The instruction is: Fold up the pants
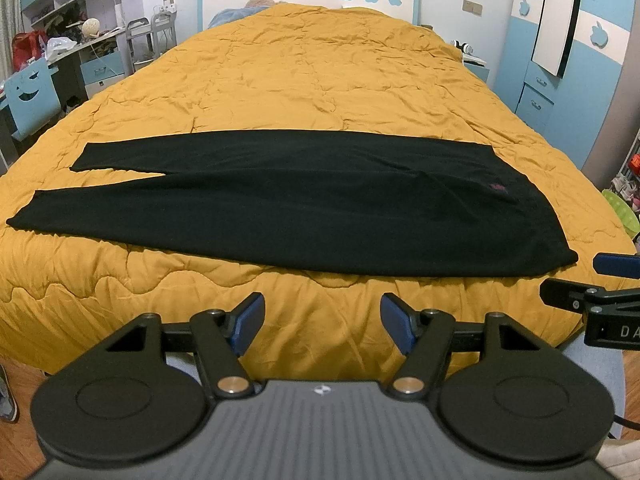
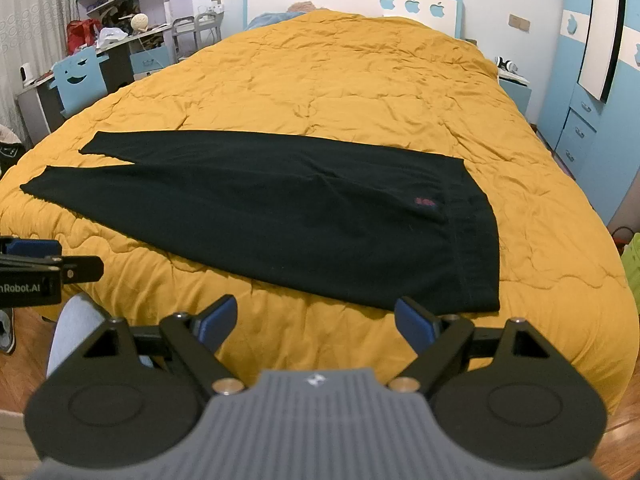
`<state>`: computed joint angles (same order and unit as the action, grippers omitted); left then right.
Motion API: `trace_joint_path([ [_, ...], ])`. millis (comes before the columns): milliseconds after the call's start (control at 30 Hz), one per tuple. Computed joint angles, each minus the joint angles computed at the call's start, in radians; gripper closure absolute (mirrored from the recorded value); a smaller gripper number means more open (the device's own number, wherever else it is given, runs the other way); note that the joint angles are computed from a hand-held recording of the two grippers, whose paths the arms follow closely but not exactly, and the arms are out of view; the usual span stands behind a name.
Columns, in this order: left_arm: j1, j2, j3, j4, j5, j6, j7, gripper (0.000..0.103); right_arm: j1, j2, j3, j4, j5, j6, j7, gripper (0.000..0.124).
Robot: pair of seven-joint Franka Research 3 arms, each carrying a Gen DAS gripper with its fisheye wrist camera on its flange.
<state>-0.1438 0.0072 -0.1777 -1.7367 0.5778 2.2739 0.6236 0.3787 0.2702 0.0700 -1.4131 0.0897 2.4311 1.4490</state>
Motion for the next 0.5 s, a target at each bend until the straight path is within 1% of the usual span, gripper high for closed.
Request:
trace_joint_path([
  [500,0.001,-0.004,0.000,-0.008,-0.003,0.005,0.000,0.025,0.000,0.001,0.000,0.001,0.002,-0.001,-0.002,0.042],
])
